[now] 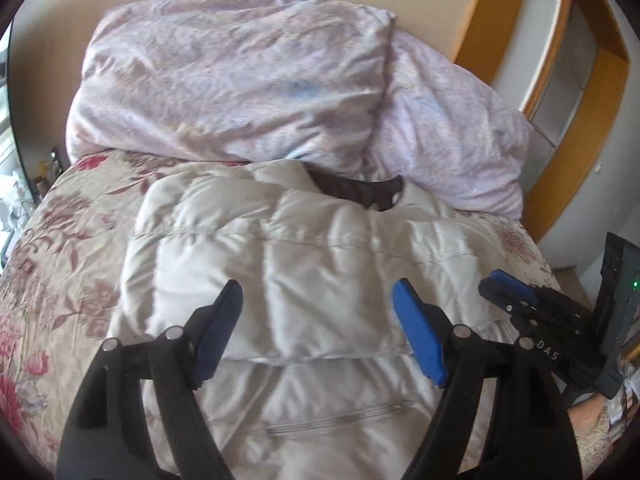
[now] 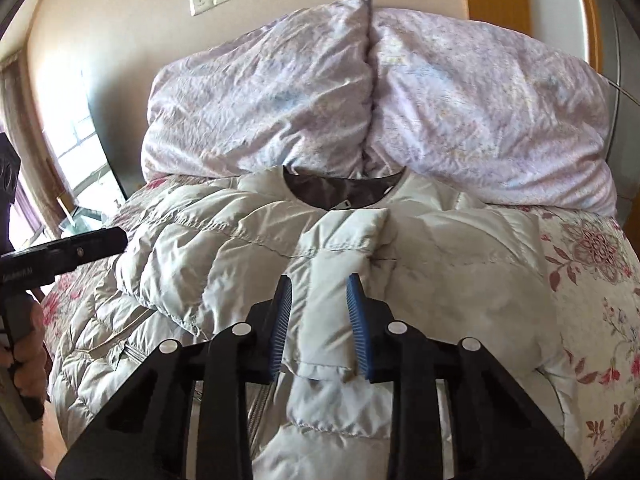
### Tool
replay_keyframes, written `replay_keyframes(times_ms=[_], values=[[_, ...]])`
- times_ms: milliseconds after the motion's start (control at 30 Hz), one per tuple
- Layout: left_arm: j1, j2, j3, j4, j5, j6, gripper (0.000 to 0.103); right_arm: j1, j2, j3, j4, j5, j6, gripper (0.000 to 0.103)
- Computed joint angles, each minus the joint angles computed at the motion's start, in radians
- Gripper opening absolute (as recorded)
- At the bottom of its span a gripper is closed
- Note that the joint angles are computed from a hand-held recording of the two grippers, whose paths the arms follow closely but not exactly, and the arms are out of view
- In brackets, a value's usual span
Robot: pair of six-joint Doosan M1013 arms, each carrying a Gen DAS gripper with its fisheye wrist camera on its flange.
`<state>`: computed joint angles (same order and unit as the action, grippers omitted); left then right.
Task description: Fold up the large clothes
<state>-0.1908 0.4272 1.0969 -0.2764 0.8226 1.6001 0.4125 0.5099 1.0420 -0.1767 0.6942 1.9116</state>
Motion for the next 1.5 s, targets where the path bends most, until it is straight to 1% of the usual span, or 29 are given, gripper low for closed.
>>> replay_keyframes(times_ms=[100, 167, 200, 267, 333, 467, 533, 567, 600, 633, 667, 700, 767, 833, 1000, 1067, 1133, 1167, 1200, 1267, 1367, 1400, 1467, 1500], values=[[0.027, -0.024, 0.048, 0.064, -0.017, -0.053, 0.077, 0.009, 0.042, -0.053, -0.004, 0.070, -0.031, 0.026], [0.043, -0.047, 0.093, 0.105, -0.036, -0.082, 0.077, 0.008, 0.072, -0.092, -0.029, 0.145, -0.016, 0.022], [0.050, -0.063, 0.120, 0.123, -0.049, -0.097, 0.077, 0.003, 0.086, -0.109, -0.021, 0.182, -0.015, 0.021], [0.065, -0.094, 0.174, 0.156, -0.078, -0.134, 0.077, -0.012, 0.104, -0.121, 0.028, 0.217, -0.017, 0.021], [0.080, -0.129, 0.232, 0.175, -0.117, -0.168, 0.079, -0.019, 0.109, -0.116, 0.049, 0.216, -0.012, 0.020], [0.107, -0.211, 0.353, 0.205, -0.220, -0.236, 0.083, -0.018, 0.117, -0.117, 0.034, 0.212, -0.006, 0.020], [0.123, -0.245, 0.399, 0.184, -0.254, -0.235, 0.086, -0.024, 0.108, -0.105, 0.063, 0.198, -0.021, 0.022], [0.129, -0.258, 0.415, 0.172, -0.261, -0.228, 0.087, -0.030, 0.097, -0.093, 0.097, 0.193, -0.032, 0.023], [0.136, -0.269, 0.429, 0.160, -0.260, -0.215, 0.089, -0.039, 0.085, -0.082, 0.144, 0.192, -0.051, 0.032], [0.141, -0.279, 0.440, 0.158, -0.256, -0.205, 0.089, -0.051, 0.065, -0.060, 0.208, 0.182, -0.082, 0.038], [0.142, -0.286, 0.447, 0.169, -0.251, -0.208, 0.089, -0.062, 0.040, -0.031, 0.264, 0.167, -0.110, 0.051], [0.146, -0.293, 0.456, 0.172, -0.245, -0.206, 0.089, -0.071, 0.014, 0.000, 0.292, 0.148, -0.119, 0.068], [0.161, -0.300, 0.467, 0.128, -0.225, -0.176, 0.089, -0.080, -0.049, 0.077, 0.277, 0.100, -0.085, 0.081], [0.183, -0.306, 0.482, 0.033, -0.202, -0.120, 0.089, -0.093, -0.115, 0.155, 0.270, 0.076, -0.049, 0.081], [0.234, -0.317, 0.530, -0.245, -0.148, 0.055, 0.089, -0.147, -0.274, 0.355, 0.352, 0.049, 0.027, 0.085], [0.245, -0.314, 0.537, -0.300, -0.111, 0.091, 0.088, -0.168, -0.333, 0.433, 0.393, 0.049, 0.046, 0.085], [0.252, -0.311, 0.543, -0.330, -0.080, 0.113, 0.088, -0.198, -0.379, 0.501, 0.504, 0.056, -0.001, 0.085], [0.257, -0.310, 0.547, -0.354, -0.064, 0.133, 0.088, -0.209, -0.398, 0.529, 0.540, 0.059, -0.015, 0.085], [0.263, -0.307, 0.550, -0.388, -0.050, 0.157, 0.087, -0.217, -0.417, 0.556, 0.549, 0.058, -0.003, 0.085], [0.275, -0.302, 0.560, -0.473, -0.024, 0.220, 0.087, -0.230, -0.445, 0.597, 0.547, 0.055, 0.057, 0.085], [0.285, -0.286, 0.561, -0.560, 0.014, 0.263, 0.087, -0.268, -0.467, 0.649, 0.659, 0.029, 0.058, 0.085], [0.286, -0.281, 0.559, -0.578, 0.024, 0.268, 0.087, -0.273, -0.468, 0.659, 0.675, 0.020, 0.057, 0.085], [0.281, -0.274, 0.556, -0.587, 0.035, 0.274, 0.085, -0.274, -0.464, 0.664, 0.643, 0.014, 0.106, 0.085], [0.277, -0.273, 0.554, -0.582, 0.038, 0.276, 0.083, -0.279, -0.459, 0.667, 0.669, 0.011, 0.090, 0.085]])
